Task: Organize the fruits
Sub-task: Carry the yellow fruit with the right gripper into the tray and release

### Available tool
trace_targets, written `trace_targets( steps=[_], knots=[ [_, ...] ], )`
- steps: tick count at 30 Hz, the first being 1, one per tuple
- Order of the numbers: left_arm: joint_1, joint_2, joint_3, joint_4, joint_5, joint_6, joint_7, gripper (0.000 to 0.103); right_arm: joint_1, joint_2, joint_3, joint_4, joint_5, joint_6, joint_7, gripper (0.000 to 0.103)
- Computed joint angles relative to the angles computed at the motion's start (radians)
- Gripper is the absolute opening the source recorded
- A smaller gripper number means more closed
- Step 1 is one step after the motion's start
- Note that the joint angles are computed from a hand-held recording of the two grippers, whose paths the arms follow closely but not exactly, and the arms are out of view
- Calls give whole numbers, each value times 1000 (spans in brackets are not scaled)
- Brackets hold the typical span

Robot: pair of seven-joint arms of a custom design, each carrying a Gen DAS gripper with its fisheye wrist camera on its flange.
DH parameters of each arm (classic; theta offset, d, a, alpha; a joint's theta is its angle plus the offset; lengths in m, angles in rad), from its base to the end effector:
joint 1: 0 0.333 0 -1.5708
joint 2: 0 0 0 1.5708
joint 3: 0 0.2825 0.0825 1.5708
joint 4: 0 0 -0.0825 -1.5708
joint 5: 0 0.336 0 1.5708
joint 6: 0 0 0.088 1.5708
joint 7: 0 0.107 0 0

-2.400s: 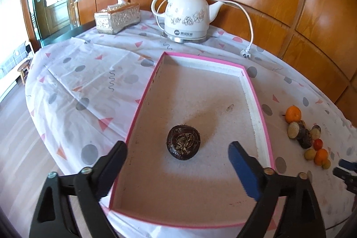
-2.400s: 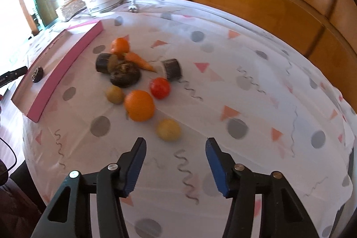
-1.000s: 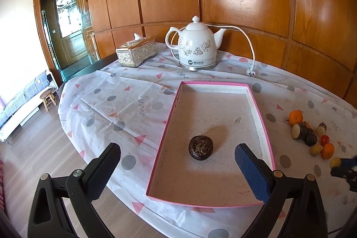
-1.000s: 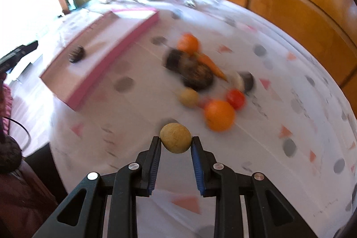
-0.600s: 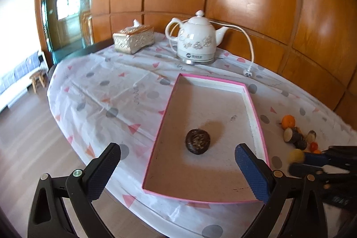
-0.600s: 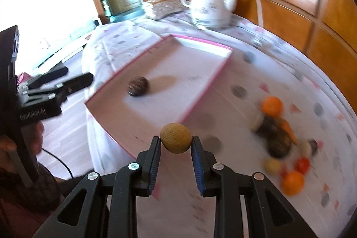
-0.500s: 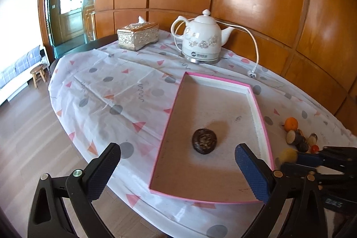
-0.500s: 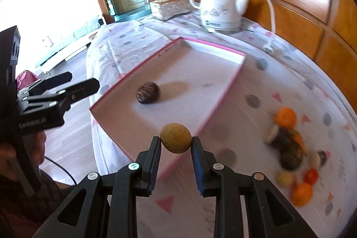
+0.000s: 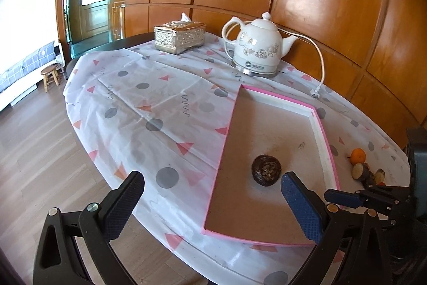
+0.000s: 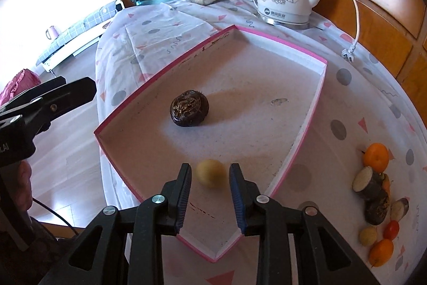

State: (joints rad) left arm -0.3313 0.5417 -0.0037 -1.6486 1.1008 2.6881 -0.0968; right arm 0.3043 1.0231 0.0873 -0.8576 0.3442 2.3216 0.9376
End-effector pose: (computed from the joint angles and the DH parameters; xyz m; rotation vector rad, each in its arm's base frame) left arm 0.6102 -0.2425 0.3383 -2.0687 1.3222 -0.7427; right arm 0.7069 0.2648 0.3293 -2.3841 0.9870 -0.1617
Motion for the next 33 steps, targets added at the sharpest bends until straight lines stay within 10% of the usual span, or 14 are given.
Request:
trace_targets(
  steps=[17,33],
  knots=[
    [-36,29,-3,56,12,24,98,103,-64,-318,4,-521,123,323,-126,34],
    [-72,75,6,120,-15,63,190,103,-106,-379,-71,-627,108,399,-79,35]
  ],
)
